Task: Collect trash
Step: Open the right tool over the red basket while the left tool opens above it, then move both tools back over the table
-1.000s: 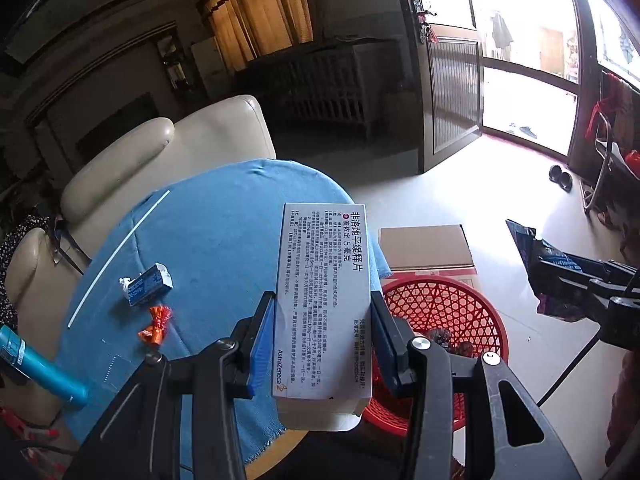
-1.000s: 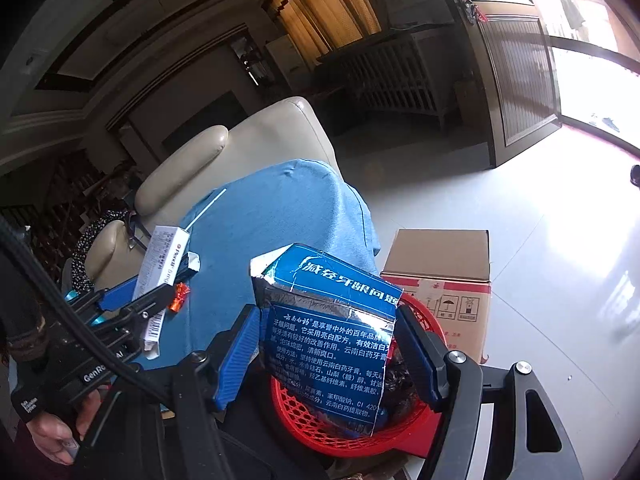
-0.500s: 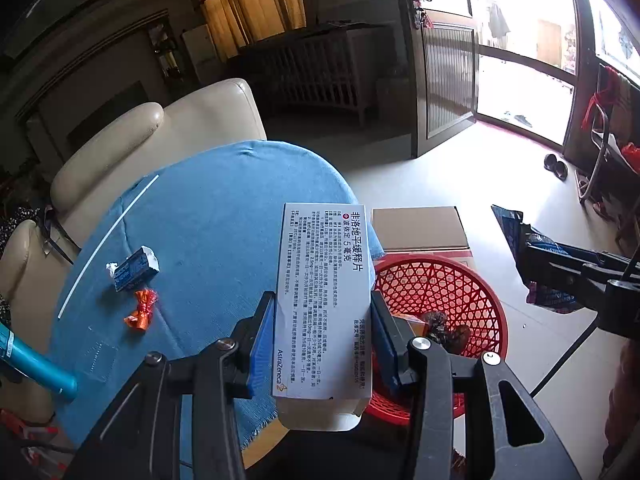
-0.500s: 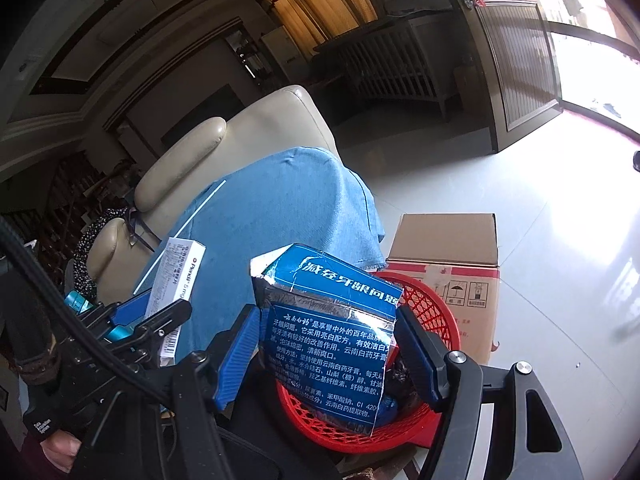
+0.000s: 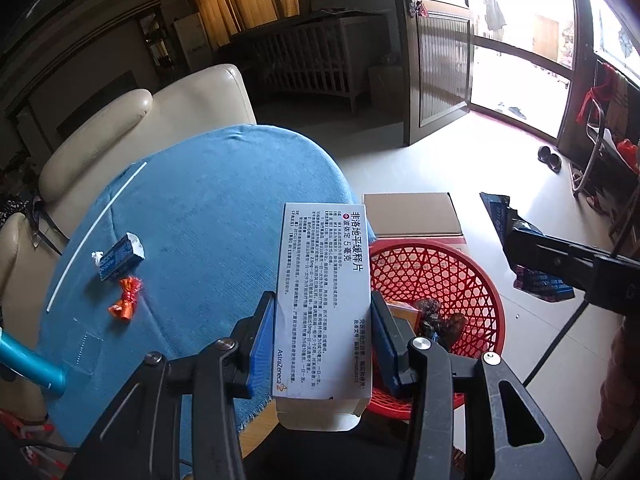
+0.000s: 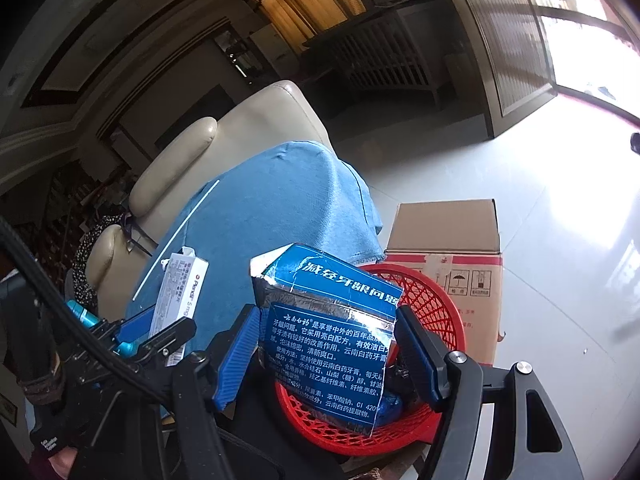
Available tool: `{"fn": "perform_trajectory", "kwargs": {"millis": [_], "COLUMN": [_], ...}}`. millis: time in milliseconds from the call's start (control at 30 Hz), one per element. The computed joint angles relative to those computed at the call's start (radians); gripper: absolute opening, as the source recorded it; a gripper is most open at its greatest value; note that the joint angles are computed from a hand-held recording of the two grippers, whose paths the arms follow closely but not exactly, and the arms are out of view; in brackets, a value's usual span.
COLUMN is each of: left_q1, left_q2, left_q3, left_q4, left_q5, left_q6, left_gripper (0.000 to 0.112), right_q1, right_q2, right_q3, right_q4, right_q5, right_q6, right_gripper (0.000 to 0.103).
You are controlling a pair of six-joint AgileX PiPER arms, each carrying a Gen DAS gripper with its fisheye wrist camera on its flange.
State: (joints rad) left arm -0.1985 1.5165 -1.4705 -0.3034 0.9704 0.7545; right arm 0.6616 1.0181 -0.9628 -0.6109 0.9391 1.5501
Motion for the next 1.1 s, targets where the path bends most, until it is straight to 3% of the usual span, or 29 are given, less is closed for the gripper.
{"fn": "perform_trajectory", "kwargs": {"millis": [433, 667, 933, 1100], "left_q1": [0.031, 0.039, 0.078, 0.117], "left_q2": [0.030, 0.029, 0.056, 0.055], "left_q3": [-0.019, -0.017, -0.040, -0.045], "left_q4": [-0.101, -0.101, -0.094, -0.097], "left_q5": [0.092, 0.092, 0.095, 0.084], "left_q6": [0.075, 0.076, 0.057, 0.066], "left_gripper": [0.049, 0.056, 0.057, 0.057], "right_q1": [-0.155, -0.205, -0.110, -0.096], "right_q2": [-0.031, -0.064, -0.083, -0.082], "right_q3": [0.118, 0.154, 0.141, 0.126], "right_q4": [0.107, 0.163, 0.002, -0.004], "right_q5": [-0.166, -0.245, -0.241, -0.220], "right_q6": [-0.029, -0.068, 0.057, 0.051], "right_gripper": [0.073, 0.074, 0.075, 0.075]}}
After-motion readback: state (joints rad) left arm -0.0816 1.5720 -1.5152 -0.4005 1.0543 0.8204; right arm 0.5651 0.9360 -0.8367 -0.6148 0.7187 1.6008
